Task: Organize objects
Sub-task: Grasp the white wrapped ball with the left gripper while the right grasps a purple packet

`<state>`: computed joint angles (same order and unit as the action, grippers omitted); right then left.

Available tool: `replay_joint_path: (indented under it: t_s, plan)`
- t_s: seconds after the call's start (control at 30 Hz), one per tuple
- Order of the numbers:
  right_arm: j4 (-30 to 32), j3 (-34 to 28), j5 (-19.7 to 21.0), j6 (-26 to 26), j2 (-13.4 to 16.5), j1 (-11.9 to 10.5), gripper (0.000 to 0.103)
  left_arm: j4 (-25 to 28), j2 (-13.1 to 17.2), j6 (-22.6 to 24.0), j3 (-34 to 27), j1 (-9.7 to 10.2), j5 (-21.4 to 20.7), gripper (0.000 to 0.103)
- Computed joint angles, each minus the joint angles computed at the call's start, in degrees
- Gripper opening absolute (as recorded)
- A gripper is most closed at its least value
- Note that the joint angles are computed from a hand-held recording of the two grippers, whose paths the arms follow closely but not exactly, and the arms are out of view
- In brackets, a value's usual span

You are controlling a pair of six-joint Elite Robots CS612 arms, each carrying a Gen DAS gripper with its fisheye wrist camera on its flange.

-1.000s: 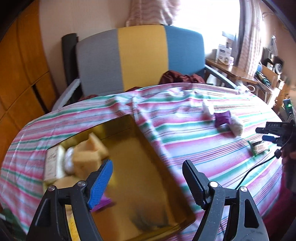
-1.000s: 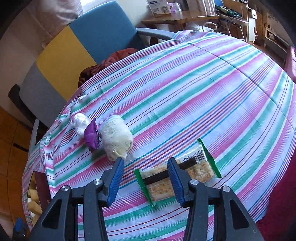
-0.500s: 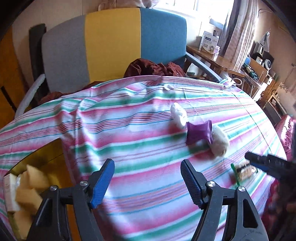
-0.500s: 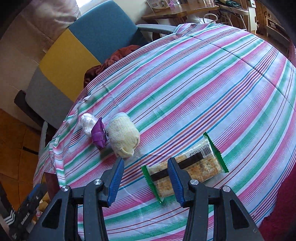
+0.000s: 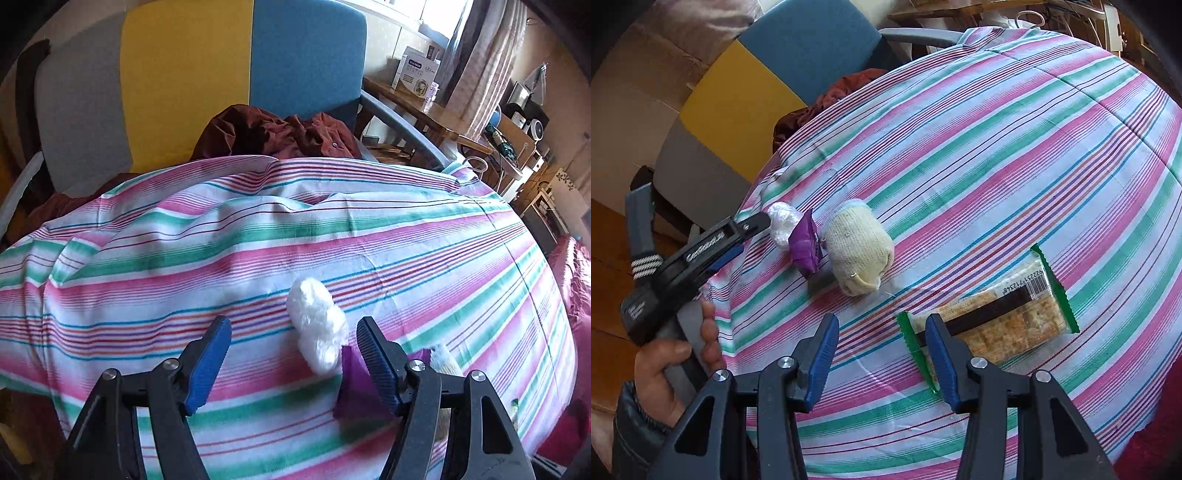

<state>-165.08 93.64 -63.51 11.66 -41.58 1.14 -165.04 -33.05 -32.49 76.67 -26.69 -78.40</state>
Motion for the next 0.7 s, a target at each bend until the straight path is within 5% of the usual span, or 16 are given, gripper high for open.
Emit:
replay_joint_path:
  t_s: [0.1, 0.17, 0.7]
  plan:
    - [0.9, -0.2, 0.4, -0.3, 0.2, 0.0, 0.049, 3.0, 2.2, 0.2, -3.5, 0.35, -0.5, 0.067]
    - [1.0, -0.2, 0.6, -0.3, 0.3, -0.1, 0.049, 6.5, 3.3, 0.7, -5.2, 0.63, -2.0, 0.038]
    - [-0.5, -0.5, -1.9, 0.9, 0.6, 0.1, 0.049, -4.3, -4.8, 2.5, 13.9, -3.39, -1.1, 0.037]
